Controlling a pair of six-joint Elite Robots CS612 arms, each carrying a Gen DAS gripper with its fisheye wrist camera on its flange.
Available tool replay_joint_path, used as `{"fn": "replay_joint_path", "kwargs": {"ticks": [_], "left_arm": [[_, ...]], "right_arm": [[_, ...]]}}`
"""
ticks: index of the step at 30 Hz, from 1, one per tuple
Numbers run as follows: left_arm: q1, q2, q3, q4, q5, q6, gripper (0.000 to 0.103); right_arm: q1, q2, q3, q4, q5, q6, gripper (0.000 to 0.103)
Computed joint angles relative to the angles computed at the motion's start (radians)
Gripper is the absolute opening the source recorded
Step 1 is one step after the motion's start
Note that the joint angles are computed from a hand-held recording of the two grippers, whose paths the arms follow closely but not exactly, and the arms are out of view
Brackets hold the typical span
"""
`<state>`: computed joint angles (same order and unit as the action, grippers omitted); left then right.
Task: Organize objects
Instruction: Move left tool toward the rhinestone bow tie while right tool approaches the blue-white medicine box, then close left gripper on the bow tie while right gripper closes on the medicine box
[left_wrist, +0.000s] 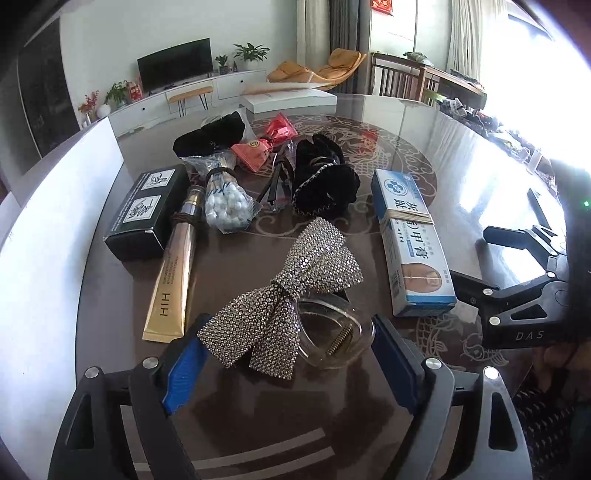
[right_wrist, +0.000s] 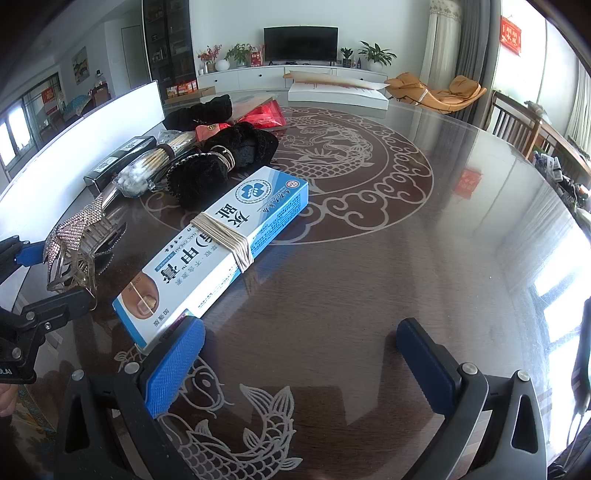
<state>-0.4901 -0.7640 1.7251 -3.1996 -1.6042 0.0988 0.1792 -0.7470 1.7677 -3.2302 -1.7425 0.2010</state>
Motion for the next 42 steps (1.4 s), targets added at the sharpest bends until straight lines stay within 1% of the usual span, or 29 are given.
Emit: {"fn": "replay_joint_path", "kwargs": {"ticks": [4,5,9,14,16,18,20,23,24,26,27,28,31,33,34,35,36,37,40,42], "left_arm": [[-0.011,0.02,-0.035,0.004,0.048,0.029,0.084],[-0.01,0.024,-0.042,0.011,0.045,0.03,0.084],[0.004,0.02,-0.045,0.053,-0.023,0.025,0.085],[0.008,-0.01,0.013,0.07,-0.092,0.094,0.085],[0.008,-0.021,0.033,0.07,-0.096,0.113,0.085],[0.01,-0.028,0.046,0.053,-0.076,0.104,0.085],[0.017,-0.032,0.046,0.033,-0.068,0.076,0.085],[0.028,-0.03,0.026,0.012,-0.093,0.049,0.085],[0.028,-0.028,0.015,0.014,-0.099,0.057,0.085],[0.022,-0.022,-0.008,0.026,-0.106,0.1,0.085],[0.017,-0.017,-0.019,0.03,-0.107,0.127,0.088],[0.012,-0.011,-0.03,0.037,-0.104,0.15,0.092],[-0.003,0.012,-0.061,0.067,-0.081,0.179,0.092],[-0.003,0.026,-0.073,0.055,-0.075,0.154,0.091],[0.001,0.03,-0.08,0.066,-0.087,0.127,0.081],[0.01,0.033,-0.086,0.082,-0.117,0.095,0.072],[0.02,0.035,-0.089,0.099,-0.15,0.062,0.058],[0.025,0.035,-0.086,0.098,-0.161,0.033,0.054],[0.022,0.024,-0.039,0.013,-0.079,-0.055,0.054],[0.013,0.016,-0.005,-0.036,0.007,-0.104,0.054]], "right_arm": [[0.0,-0.001,0.001,-0.001,0.0,0.0,0.103],[0.0,0.0,0.0,0.0,0.0,0.0,0.103],[0.0,0.0,0.0,0.0,0.0,0.0,0.103],[0.0,0.001,0.0,-0.001,0.001,0.0,0.103],[0.0,0.0,0.001,-0.002,0.001,0.0,0.103],[0.0,0.0,0.001,-0.002,0.001,0.0,0.103],[0.0,0.001,0.0,-0.002,0.001,-0.001,0.103],[0.0,0.001,0.0,-0.002,0.001,-0.001,0.103],[0.0,0.0,0.001,-0.002,0.001,-0.001,0.103],[0.0,0.001,0.0,-0.002,0.001,-0.001,0.103],[0.0,0.001,0.001,-0.003,0.001,-0.001,0.103],[0.0,0.001,0.001,-0.002,0.001,-0.001,0.103],[0.0,0.001,0.001,-0.002,0.002,-0.001,0.103],[0.0,0.001,0.001,-0.003,0.002,0.0,0.103],[0.0,0.002,-0.002,-0.002,0.001,-0.001,0.103],[0.0,0.004,-0.004,-0.001,0.001,0.0,0.103],[0.0,0.004,-0.005,0.0,0.001,0.0,0.103],[0.0,0.004,-0.007,0.001,0.001,0.0,0.103],[0.0,0.004,-0.007,0.001,0.002,0.0,0.103],[0.0,0.004,-0.006,0.0,0.001,0.0,0.103]]}}
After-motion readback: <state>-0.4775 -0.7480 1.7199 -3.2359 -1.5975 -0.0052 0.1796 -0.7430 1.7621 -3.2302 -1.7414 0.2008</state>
